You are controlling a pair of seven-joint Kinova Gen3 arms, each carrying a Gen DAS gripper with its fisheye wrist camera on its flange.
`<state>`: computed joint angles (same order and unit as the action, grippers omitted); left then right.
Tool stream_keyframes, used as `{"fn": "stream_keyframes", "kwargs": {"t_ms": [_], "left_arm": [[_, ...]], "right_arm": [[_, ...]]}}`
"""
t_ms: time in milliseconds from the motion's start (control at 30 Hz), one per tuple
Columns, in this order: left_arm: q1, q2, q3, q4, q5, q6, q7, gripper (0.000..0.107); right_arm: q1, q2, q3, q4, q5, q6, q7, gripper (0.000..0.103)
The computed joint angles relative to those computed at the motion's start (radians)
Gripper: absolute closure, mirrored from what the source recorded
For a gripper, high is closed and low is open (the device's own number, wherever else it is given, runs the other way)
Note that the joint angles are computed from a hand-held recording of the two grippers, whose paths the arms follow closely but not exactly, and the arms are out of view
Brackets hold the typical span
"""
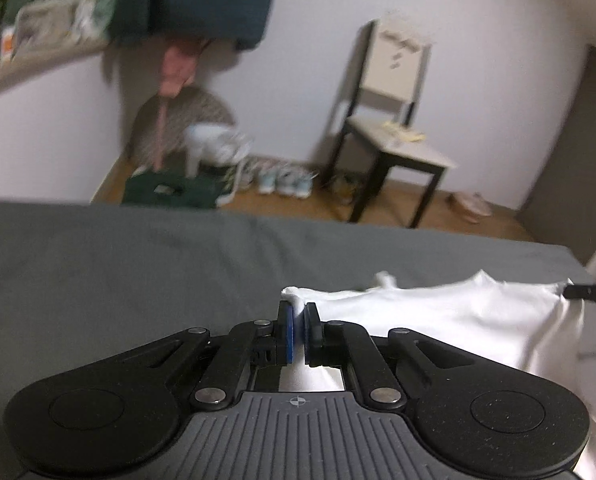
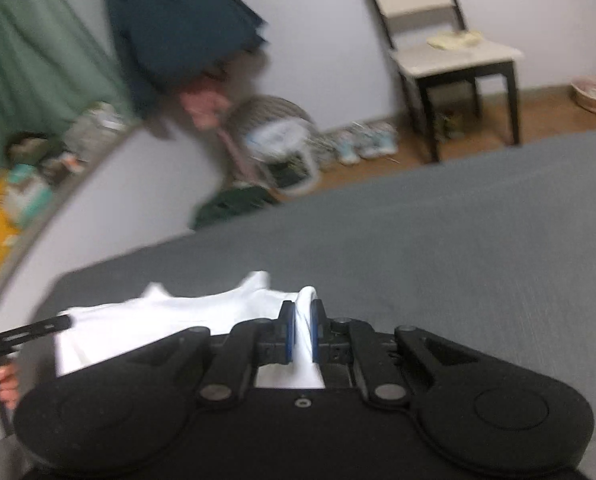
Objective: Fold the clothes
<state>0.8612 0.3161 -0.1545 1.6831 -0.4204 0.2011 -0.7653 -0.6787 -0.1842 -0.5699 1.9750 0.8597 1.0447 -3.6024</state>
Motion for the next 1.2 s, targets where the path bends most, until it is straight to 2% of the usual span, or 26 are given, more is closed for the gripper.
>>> {"fn": "stream_keyframes", "kwargs": {"t_ms": [67, 167, 233, 300, 400, 500, 567, 600, 633, 667, 700, 733, 767, 800, 867, 967, 1033, 1067, 1100, 1167, 1200], "left_arm": [[0.029, -0.073, -0.026, 0.082, -0.035, -0.053, -0.005, 0.104], [0.125, -0.195, -0.105, 0.212, -0.076, -0.102, -0.014, 0.103], [0.139, -0.285, -0.096, 0.305, -0.049, -0.11, -0.068, 0.104], [0.09, -0.368, -0.019, 0.389, -0.002, -0.092, -0.141, 0.103], [0.02, -0.42, 0.12, 0.445, 0.014, 0.021, -0.16, 0.103], [-0.017, -0.419, 0.259, 0.47, -0.072, 0.143, -0.062, 0.103], [-0.034, -0.417, 0.351, 0.48, -0.141, 0.225, 0.018, 0.103], [-0.046, -0.427, 0.398, 0.477, -0.182, 0.265, 0.059, 0.102], [-0.059, -0.438, 0.444, 0.475, -0.222, 0.306, 0.099, 0.097], [-0.074, -0.449, 0.49, 0.479, -0.263, 0.333, 0.14, 0.079], [-0.097, -0.464, 0.537, 0.484, -0.304, 0.345, 0.18, 0.051], [-0.13, -0.485, 0.583, 0.489, -0.344, 0.339, 0.218, 0.037], [-0.155, -0.507, 0.61, 0.494, -0.379, 0.318, 0.241, 0.022], [-0.174, -0.511, 0.619, 0.492, -0.398, 0.283, 0.249, 0.021], [-0.163, -0.475, 0.582, 0.458, -0.387, 0.238, 0.216, 0.021], [-0.041, -0.376, 0.448, 0.378, -0.3, 0.242, 0.097, 0.022], [0.009, -0.319, 0.397, 0.334, -0.254, 0.256, 0.017, 0.022], [0.008, -0.292, 0.397, 0.312, -0.227, 0.261, -0.023, 0.031], [-0.012, -0.266, 0.411, 0.294, -0.193, 0.265, -0.064, 0.052], [-0.095, -0.221, 0.472, 0.272, -0.113, 0.269, -0.145, 0.076], [-0.141, -0.213, 0.505, 0.277, -0.073, 0.25, -0.185, 0.086]], "right_arm": [[-0.025, -0.047, -0.041, -0.01, -0.014, 0.029, 0.015, 0.095], [-0.041, -0.108, -0.135, -0.027, -0.068, 0.069, 0.02, 0.095], [-0.045, -0.126, -0.215, -0.048, -0.117, 0.105, 0.006, 0.095], [-0.082, -0.106, -0.29, -0.081, -0.166, 0.17, -0.032, 0.095], [-0.221, -0.021, -0.335, -0.129, -0.222, 0.273, -0.124, 0.095], [-0.359, 0.101, -0.3, -0.17, -0.26, 0.33, -0.165, 0.094], [-0.45, 0.192, -0.258, -0.225, -0.274, 0.405, -0.161, 0.088], [-0.496, 0.235, -0.233, -0.257, -0.279, 0.446, -0.15, 0.082], [-0.525, 0.261, -0.225, -0.285, -0.269, 0.486, -0.141, 0.076], [-0.537, 0.285, -0.236, -0.311, -0.254, 0.527, -0.134, 0.074], [-0.532, 0.306, -0.265, -0.336, -0.223, 0.568, -0.126, 0.068], [-0.508, 0.321, -0.312, -0.353, -0.188, 0.596, -0.116, 0.058], [-0.489, 0.334, -0.351, -0.368, -0.155, 0.622, -0.103, 0.055], [-0.486, 0.346, -0.371, -0.383, -0.123, 0.646, -0.088, 0.054], [-0.485, 0.349, -0.385, -0.397, -0.072, 0.658, -0.038, 0.054], [-0.365, 0.342, -0.424, -0.368, -0.067, 0.564, 0.024, 0.054], [-0.272, 0.346, -0.446, -0.34, -0.087, 0.483, 0.087, 0.056], [-0.226, 0.352, -0.46, -0.324, -0.099, 0.442, 0.123, 0.057], [-0.179, 0.344, -0.485, -0.302, -0.109, 0.401, 0.143, 0.058], [-0.087, 0.326, -0.535, -0.258, -0.129, 0.32, 0.183, 0.061], [-0.04, 0.317, -0.56, -0.237, -0.139, 0.279, 0.202, 0.074]]}}
